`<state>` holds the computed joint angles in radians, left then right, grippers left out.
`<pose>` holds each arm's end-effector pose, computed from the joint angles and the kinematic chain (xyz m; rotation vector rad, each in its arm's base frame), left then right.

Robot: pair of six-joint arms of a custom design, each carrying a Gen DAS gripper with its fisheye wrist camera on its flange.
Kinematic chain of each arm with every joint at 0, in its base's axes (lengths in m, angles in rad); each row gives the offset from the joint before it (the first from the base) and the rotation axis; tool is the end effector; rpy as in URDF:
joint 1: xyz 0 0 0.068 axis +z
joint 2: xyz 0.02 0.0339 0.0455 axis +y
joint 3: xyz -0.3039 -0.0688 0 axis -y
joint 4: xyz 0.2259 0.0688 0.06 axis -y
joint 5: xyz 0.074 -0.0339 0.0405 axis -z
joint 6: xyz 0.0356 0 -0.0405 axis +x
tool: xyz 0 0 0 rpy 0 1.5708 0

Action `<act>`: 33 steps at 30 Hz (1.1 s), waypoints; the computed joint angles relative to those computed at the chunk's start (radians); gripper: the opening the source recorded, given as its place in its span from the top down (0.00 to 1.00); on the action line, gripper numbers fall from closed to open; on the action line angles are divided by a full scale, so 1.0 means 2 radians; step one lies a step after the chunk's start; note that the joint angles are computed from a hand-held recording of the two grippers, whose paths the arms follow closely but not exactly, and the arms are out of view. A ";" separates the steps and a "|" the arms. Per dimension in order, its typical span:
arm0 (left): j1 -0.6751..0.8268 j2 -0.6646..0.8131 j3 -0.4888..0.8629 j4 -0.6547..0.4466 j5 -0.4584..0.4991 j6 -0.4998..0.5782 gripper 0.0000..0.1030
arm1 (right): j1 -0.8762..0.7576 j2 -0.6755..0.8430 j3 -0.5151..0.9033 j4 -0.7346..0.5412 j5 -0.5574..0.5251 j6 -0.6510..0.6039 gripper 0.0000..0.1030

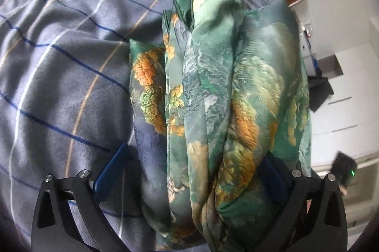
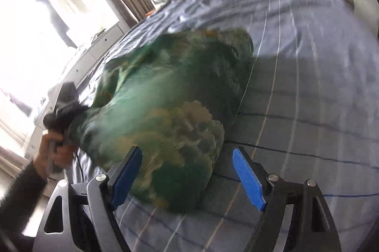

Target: Fold large clothes

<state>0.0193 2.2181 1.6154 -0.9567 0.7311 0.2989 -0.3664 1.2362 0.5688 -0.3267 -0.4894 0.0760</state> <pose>0.4249 -0.0156 0.1768 0.3996 2.7953 -1.0646 0.1855 -0.0533 0.2195 0.3621 2.4410 0.5024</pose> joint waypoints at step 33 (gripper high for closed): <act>-0.176 -0.066 -0.015 0.224 -0.046 -0.160 0.47 | -0.078 0.117 0.137 0.079 -0.045 -0.076 0.30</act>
<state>-0.3329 2.0859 1.5859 -0.5082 0.6391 -0.0205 -0.5225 1.4698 0.8433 -0.1694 -0.5802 -0.0759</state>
